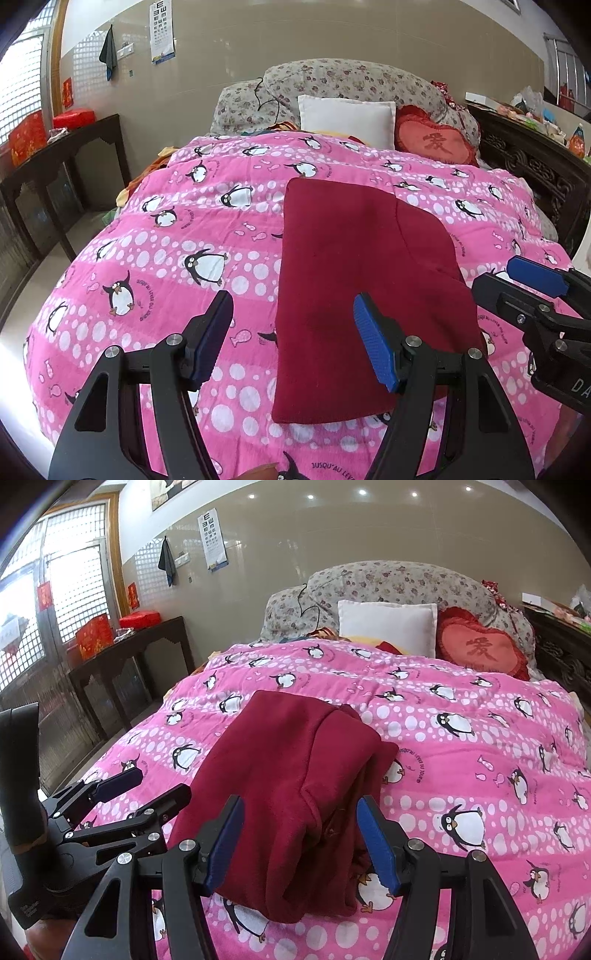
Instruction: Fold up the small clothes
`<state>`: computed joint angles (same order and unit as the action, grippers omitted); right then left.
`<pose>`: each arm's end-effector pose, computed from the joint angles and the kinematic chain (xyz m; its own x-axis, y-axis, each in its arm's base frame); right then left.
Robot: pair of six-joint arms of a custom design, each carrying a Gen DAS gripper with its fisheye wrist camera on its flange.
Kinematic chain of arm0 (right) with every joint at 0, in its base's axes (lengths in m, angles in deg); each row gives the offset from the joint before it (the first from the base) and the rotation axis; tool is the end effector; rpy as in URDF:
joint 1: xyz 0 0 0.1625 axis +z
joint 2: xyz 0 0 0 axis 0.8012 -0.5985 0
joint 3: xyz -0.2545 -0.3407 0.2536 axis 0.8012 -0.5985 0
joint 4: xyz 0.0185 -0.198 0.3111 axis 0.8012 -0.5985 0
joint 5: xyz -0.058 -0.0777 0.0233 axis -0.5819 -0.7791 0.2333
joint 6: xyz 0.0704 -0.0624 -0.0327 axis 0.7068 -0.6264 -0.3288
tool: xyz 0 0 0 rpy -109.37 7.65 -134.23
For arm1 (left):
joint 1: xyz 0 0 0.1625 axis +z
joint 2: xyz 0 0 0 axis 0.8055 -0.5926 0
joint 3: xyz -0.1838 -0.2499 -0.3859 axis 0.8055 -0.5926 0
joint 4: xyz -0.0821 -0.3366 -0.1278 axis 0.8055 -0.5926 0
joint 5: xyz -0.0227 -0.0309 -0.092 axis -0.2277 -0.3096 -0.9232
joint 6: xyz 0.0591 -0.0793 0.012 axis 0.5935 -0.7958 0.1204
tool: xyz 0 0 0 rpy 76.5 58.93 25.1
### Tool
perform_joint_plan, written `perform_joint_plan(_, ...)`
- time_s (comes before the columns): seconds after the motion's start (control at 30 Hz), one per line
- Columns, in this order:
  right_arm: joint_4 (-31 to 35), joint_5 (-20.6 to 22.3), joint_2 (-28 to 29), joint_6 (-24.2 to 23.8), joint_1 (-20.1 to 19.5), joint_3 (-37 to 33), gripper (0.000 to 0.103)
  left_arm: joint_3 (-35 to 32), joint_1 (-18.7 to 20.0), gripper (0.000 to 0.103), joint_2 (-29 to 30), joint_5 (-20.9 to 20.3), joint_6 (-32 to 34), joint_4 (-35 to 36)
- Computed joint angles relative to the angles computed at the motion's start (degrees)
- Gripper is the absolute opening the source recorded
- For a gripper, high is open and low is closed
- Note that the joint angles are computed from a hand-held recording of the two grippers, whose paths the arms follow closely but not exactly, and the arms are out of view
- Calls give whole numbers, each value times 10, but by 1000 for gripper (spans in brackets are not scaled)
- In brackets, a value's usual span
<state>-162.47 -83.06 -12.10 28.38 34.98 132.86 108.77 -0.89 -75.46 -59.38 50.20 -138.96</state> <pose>0.0898 -0.6943 0.2402 -0.7619 -0.1960 0.6173 -0.5989 0.5761 -0.5562 -0.2982 -0.7370 0.0938 -0.6879 0.1573 -0.7085 0.6339 0.6058 -0.4809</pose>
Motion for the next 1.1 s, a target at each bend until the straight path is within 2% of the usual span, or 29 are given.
perform_joint_plan(1.1,9,-8,7,6,0,-7,61,-9,5,68,8,-8,8,-1)
